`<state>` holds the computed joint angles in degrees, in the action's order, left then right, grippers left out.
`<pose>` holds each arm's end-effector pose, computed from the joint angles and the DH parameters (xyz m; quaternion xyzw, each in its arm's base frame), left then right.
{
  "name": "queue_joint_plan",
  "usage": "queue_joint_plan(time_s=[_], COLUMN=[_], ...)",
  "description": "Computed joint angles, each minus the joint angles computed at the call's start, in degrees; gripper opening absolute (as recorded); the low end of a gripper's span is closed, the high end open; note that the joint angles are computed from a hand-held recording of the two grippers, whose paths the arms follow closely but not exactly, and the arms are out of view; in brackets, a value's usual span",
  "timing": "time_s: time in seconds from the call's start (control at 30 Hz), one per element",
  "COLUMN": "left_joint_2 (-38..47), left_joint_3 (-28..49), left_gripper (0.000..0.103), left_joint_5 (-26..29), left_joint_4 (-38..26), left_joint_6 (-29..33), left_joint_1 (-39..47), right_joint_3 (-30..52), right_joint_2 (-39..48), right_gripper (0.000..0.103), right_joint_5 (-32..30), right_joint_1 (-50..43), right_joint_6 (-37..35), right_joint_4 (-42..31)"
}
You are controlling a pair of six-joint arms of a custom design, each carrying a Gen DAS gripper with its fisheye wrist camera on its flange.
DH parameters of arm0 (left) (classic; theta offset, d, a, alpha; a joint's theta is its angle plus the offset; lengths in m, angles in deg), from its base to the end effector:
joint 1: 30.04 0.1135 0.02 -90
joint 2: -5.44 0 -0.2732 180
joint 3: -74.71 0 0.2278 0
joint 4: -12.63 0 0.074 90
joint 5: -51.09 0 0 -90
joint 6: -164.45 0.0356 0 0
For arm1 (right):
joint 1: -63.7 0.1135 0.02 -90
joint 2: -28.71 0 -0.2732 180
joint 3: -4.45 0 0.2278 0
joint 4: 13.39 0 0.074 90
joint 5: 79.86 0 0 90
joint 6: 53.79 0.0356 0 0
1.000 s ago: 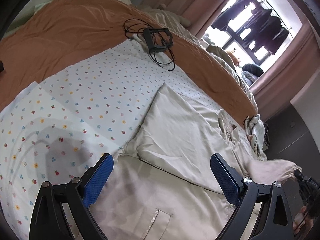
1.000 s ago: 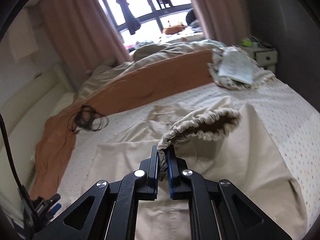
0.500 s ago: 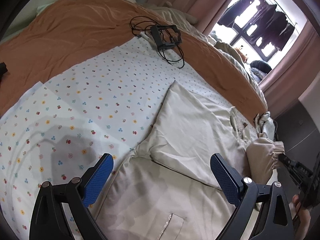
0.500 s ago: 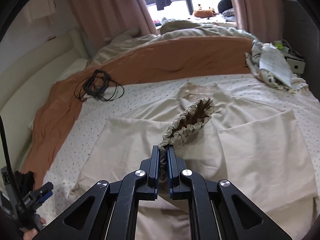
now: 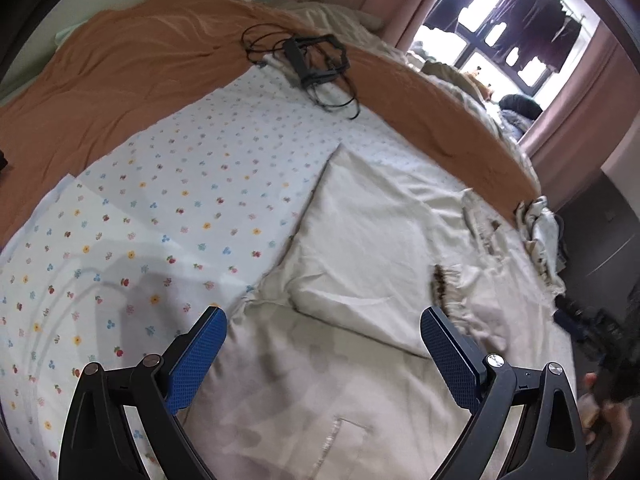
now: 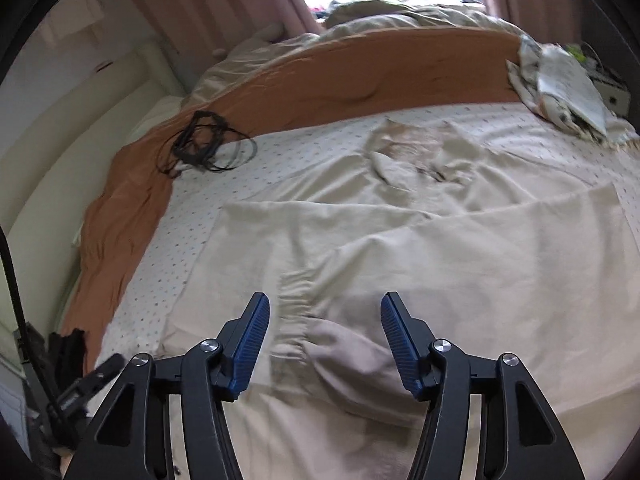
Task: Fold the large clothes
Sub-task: 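Lay the cuff onto the coat body and open the right tool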
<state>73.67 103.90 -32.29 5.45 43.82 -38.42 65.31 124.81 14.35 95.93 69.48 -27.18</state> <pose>0.1688 -0.0290 0.1448 -0.1576 0.9131 -0.1748 0.3330 0.2610 0.1615 0.1710 0.0213 0.9360 0.1603 0.3127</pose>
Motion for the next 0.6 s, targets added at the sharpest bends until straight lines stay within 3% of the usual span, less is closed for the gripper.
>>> queue_joint_plan(time_s=[0.23, 0.3, 0.37, 0.4, 0.6], left_joint_2=[-17.12, -21.12, -24.25, -26.06, -36.27], left_joint_3=[4.06, 5.3, 6.32, 6.97, 11.8], left_gripper=[0.098, 0.098, 0.098, 0.098, 0.103], left_joint_5=[-7.69, -8.25, -7.44, -7.71, -20.19], left_joint_4=[-17.17, -21.72, -25.23, -27.56, -39.92], left_joint_6=[0.41, 0.22, 0.42, 0.22, -6.42], left_joint_1=[-6.69, -7.47, -7.41, -7.93, -22.37], right_joint_3=[-3.38, -4.69, -6.17, -7.49, -14.66], right_joint_2=[-7.25, -11.56, -15.63, -18.72, -34.38], right_gripper=[0.059, 0.067, 0.096, 0.1, 0.103], right_joint_5=[1.65, 3.03, 3.56, 4.2, 7.85], right_joint_1=[-1.59, -0.88, -0.65, -0.08, 4.46], right_joint_6=[1.21, 2.16, 3.33, 4.01, 10.26], right_joint_4=[-6.38, -9.3, -10.79, -11.5, -19.62])
